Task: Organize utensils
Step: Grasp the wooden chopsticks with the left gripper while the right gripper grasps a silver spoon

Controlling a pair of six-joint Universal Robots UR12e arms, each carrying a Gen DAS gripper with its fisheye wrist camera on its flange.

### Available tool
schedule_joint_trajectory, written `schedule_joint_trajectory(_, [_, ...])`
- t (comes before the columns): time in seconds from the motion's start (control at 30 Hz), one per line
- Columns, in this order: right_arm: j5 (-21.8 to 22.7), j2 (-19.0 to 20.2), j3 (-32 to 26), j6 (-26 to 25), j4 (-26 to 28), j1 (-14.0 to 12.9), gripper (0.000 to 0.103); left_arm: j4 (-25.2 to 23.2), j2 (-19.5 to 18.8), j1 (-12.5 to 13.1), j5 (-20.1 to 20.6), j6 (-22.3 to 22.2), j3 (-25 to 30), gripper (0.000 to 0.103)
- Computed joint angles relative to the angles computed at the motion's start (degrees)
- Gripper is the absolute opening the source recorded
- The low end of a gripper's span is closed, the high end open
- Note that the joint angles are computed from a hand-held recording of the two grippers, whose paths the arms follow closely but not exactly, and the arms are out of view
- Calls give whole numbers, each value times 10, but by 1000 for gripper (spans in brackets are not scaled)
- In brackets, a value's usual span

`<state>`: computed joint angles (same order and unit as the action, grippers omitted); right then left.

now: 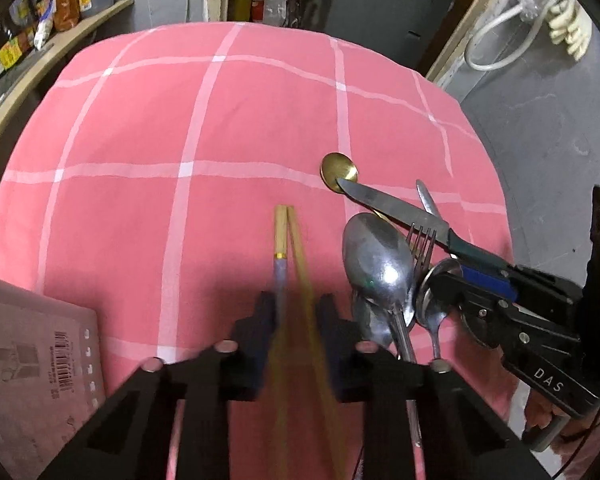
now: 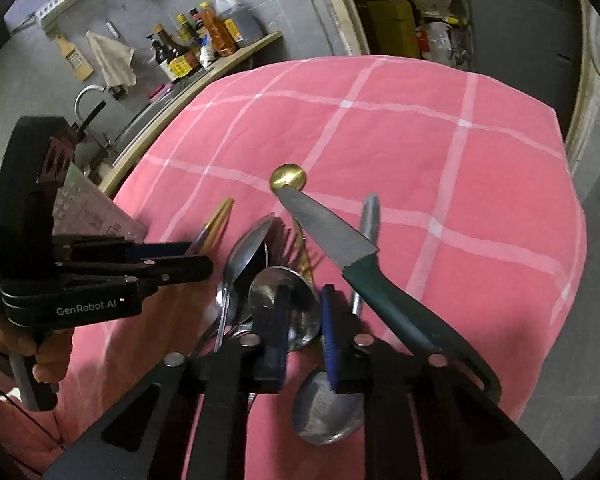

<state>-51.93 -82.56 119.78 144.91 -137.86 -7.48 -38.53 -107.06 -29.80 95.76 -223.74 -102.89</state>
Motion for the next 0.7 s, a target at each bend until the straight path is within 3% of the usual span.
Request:
schedule_joint_trajectory(0.33, [13,-14,22,31,-27,-10,4,16,2,11,-56,-9,-8,12])
schedule_joint_trajectory(0.47, [6,-15,25,44,-36,-9,4,-29,-10,13,-61,26,19,13])
schedule_joint_trajectory(0.53, [9,-19,31,57,-53,-10,4,-34,-12,16,-70,22,23,13])
schedule_joint_trajectory(0.63, [11,-32,44,82,-84,-15,3,20,-3,28,-112,-13,-4,12])
schedule_joint_trajectory(0.7, [15,-40,52,98,-98,-21,3,54,4,26,-106,-24,-19,12])
